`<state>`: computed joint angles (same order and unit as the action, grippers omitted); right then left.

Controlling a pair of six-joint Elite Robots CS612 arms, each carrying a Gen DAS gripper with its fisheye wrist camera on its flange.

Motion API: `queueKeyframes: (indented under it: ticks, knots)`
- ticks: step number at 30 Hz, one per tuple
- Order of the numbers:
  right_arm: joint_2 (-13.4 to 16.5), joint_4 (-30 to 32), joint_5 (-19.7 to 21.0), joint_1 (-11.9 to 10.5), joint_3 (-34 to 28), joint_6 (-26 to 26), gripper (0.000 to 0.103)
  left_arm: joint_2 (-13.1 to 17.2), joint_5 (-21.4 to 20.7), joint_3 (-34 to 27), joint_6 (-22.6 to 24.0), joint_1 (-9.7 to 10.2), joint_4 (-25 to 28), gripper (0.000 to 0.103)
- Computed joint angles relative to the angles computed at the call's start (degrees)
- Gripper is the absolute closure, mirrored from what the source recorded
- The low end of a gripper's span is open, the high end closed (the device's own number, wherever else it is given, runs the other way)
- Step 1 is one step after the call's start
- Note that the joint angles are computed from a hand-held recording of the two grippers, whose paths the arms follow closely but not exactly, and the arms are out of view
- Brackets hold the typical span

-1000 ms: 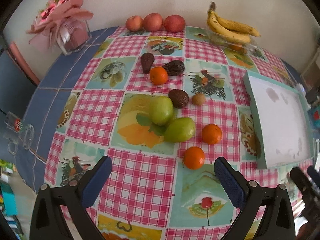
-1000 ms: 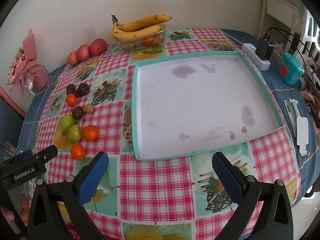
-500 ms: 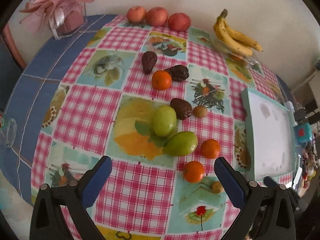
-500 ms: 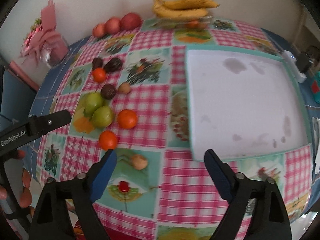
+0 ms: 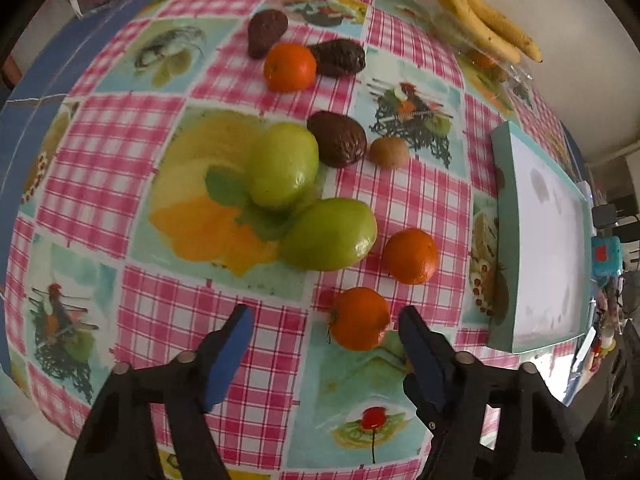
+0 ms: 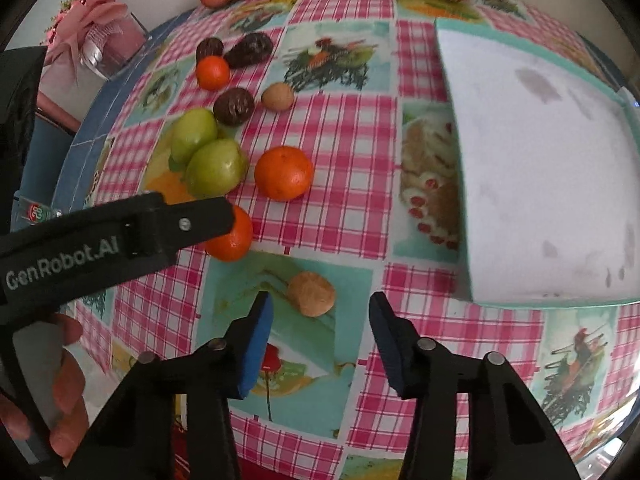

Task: Organize fruits
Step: 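Grasp a tangerine with the left tool while the right tool grasps a small brown fruit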

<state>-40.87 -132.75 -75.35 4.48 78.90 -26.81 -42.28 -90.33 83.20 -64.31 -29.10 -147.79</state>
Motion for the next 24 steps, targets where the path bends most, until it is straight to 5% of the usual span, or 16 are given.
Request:
queueKeyframes:
  ticks: [7, 13, 24]
  knots:
    - [0.8, 1.0, 0.4, 0.7, -1.0, -0.7, 0.073, 1.2, -2.1, -0.9, 0.0, 0.18, -2.6, 0.048]
    - [0.9, 1.4, 1.4, 0.0, -1.3, 1.2, 0.075, 2.5, -4.7, -2.2, -1.0, 0.13, -5.1, 0.063]
    - [0.4, -1.8, 3.7, -2.0, -1.6, 6.8, 0.075, 3.0, -4.2, -1.3, -5.6, -0.81, -7.9, 0.066]
